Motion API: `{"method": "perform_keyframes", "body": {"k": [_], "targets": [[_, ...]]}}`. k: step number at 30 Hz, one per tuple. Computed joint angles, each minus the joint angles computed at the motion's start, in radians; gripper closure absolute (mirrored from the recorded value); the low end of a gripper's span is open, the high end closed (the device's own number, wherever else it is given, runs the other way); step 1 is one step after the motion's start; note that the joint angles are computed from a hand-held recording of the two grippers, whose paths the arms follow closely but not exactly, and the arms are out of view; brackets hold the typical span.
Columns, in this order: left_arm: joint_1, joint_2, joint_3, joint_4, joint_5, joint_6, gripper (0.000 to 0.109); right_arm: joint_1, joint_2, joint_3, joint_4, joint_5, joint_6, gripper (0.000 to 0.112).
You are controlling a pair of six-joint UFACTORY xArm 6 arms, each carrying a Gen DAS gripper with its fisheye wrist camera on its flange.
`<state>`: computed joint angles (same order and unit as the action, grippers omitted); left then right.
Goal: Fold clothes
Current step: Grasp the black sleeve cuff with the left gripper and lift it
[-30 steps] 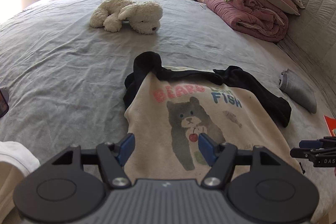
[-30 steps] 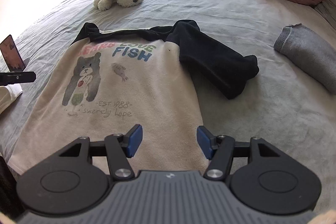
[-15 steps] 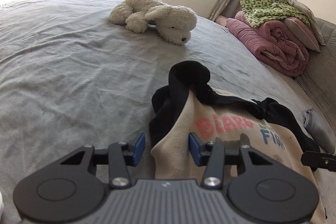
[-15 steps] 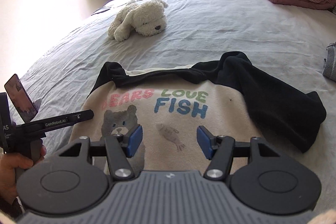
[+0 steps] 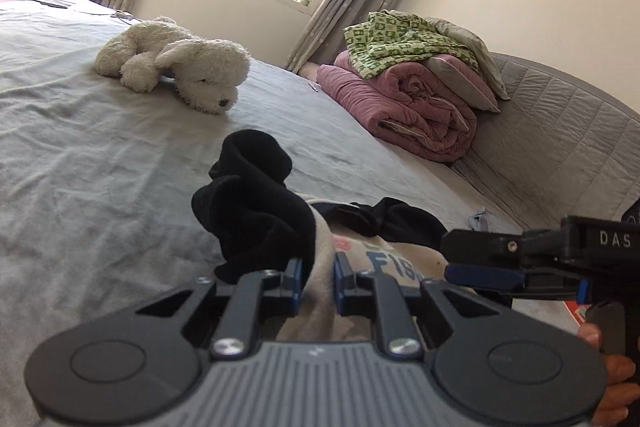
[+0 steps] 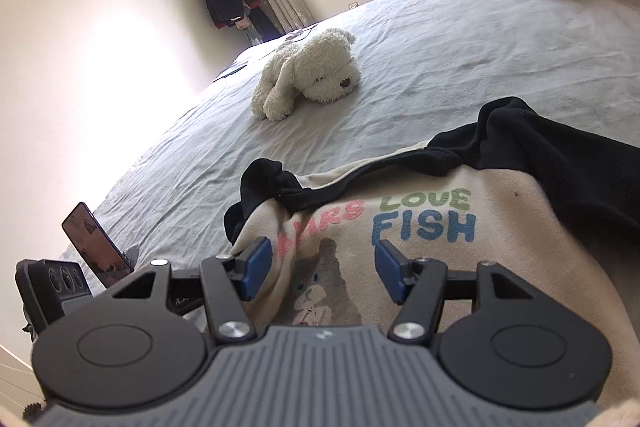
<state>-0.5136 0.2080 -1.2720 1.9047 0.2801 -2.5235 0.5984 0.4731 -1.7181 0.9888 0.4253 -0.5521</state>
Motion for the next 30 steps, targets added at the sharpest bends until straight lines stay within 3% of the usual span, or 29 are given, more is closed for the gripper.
{"method": "perform_keyframes", "body": {"k": [4,8,14,15,16,17,18,20,22,30], "targets": [[-0.016,0.073,-0.087,-0.032,-0.098,0.111,0.094,-0.015,0.01,-0.015,0.036,0.022,0.015,0.051],[-0.036,0.119,-0.12,-0.226,-0.14,0.38,0.094,-0.025,0.022,-0.034,0.073,0.052,0.006,0.051],[-0.066,0.136,-0.116,-0.541,-0.113,0.764,0.094,-0.028,0.04,-0.053,0.097,0.08,0.015,0.052],[-0.069,0.134,-0.114,-0.573,-0.105,0.797,0.094,-0.025,0.042,-0.052,0.071,0.062,0.04,0.064],[-0.07,0.132,-0.111,-0.609,-0.101,0.826,0.093,-0.023,0.046,-0.052,0.015,0.045,0.089,0.092],[-0.068,0.129,-0.105,-0.652,-0.106,0.853,0.092,-0.022,0.048,-0.048,-0.049,0.028,0.151,0.098],[-0.063,0.126,-0.099,-0.682,-0.123,0.864,0.089,-0.023,0.048,-0.039,-0.134,0.008,0.237,0.098],[-0.051,0.12,-0.091,-0.713,-0.172,0.863,0.068,-0.033,0.04,-0.015,-0.337,-0.019,0.428,0.098],[-0.045,0.112,-0.092,-0.661,-0.212,0.791,0.062,-0.056,0.028,0.004,-0.455,0.002,0.544,0.099],[-0.039,0.08,-0.092,-0.593,-0.2,0.678,0.052,-0.093,-0.039,0.109,-0.467,0.052,0.537,0.099]]}}
